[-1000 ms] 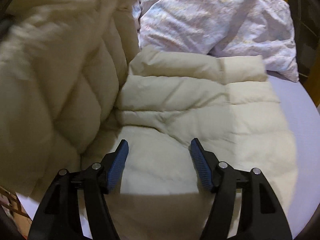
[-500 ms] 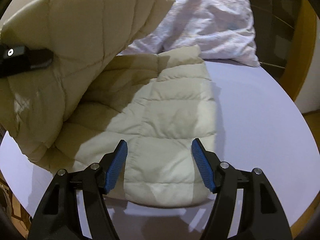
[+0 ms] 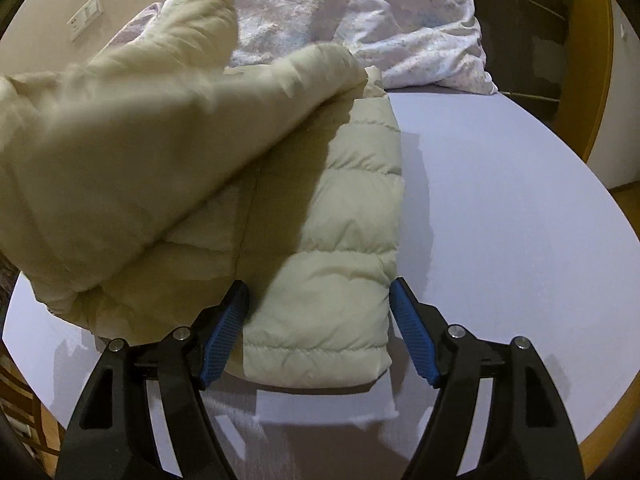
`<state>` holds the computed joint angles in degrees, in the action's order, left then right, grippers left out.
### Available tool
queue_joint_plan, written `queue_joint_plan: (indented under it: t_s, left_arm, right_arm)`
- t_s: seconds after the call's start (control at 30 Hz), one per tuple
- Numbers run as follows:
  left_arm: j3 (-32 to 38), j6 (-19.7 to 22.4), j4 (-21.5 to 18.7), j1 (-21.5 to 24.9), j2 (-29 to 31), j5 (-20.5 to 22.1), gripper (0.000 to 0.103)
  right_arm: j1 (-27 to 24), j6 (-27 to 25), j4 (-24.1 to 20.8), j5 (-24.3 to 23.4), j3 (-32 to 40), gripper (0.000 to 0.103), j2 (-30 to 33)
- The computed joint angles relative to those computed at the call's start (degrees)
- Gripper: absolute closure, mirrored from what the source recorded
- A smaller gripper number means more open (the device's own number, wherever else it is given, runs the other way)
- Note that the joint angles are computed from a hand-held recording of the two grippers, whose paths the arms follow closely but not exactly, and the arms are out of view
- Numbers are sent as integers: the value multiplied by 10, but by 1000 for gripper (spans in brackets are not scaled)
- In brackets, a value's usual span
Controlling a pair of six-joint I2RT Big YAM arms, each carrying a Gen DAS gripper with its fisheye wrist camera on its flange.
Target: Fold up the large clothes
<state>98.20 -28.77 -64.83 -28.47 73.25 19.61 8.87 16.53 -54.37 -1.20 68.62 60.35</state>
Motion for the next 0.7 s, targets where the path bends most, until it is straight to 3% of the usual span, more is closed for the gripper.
queue_joint_plan:
  t_s: [0.3, 0.47, 0.7]
  left_arm:
    - [-7, 47, -34, 45, 4, -118, 22]
    - [-26, 50, -33, 79, 15, -116, 24]
    - [-36, 67, -19, 80, 35, -111, 28]
  right_arm:
    - [-4, 0, 1, -4, -3, 29, -1]
    - [-7, 1, 0, -10, -5, 29, 0]
    - [-8, 0, -1, -12, -5, 29, 4]
